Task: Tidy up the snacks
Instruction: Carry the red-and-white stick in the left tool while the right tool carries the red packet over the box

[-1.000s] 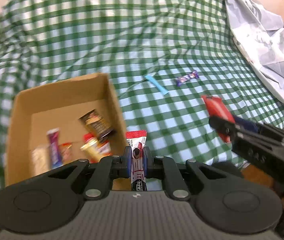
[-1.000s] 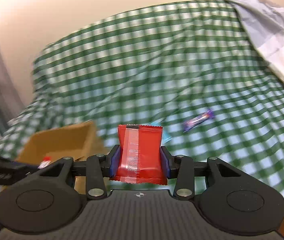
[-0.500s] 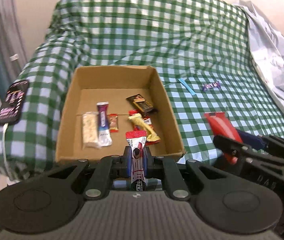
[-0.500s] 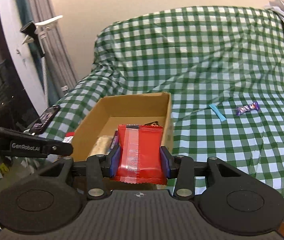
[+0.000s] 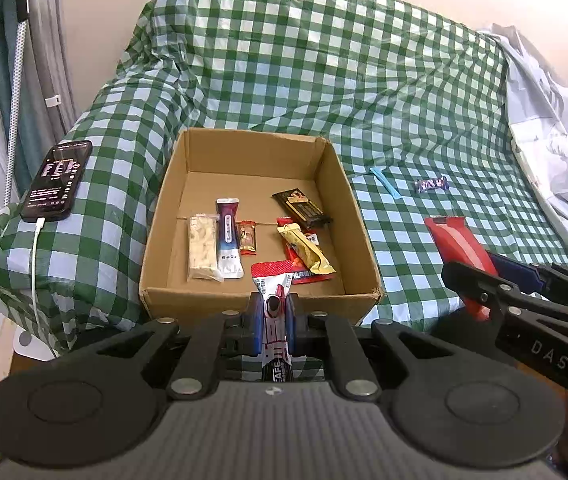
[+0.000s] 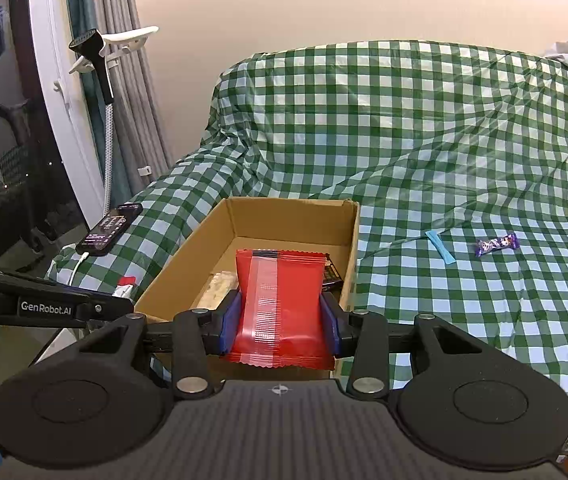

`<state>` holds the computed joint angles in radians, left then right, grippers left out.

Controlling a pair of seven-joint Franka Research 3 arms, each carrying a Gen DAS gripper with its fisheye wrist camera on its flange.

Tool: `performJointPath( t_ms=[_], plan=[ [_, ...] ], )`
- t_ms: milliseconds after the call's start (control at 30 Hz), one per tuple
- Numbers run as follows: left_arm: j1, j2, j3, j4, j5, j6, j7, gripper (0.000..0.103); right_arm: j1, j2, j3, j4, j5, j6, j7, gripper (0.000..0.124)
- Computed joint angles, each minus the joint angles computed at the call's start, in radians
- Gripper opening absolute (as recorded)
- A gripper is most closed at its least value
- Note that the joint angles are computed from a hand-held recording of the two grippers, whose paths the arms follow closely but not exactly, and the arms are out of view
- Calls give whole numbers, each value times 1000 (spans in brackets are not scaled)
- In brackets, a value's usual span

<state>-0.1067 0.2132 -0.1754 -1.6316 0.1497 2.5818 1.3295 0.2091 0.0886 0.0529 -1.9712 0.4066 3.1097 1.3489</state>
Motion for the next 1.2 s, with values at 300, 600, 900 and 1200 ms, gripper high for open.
performJointPath(
  t_ms=[300,600,900,1200],
  plan=[
    [2,3,1,3,-1,1,-3,12,15,6,-19,5,-77,-13,63,44],
    [1,25,3,29,8,-19,-9,12,8,16,-15,19,-79,-34,68,44],
    [-4,57,6,69,21,-54,-24,12,2,34,-14,40,-75,-67,71,44],
    [-4,131,14,171,34,-105,-33,12,0,77,-26,94,-106,-109,77,44]
  ],
)
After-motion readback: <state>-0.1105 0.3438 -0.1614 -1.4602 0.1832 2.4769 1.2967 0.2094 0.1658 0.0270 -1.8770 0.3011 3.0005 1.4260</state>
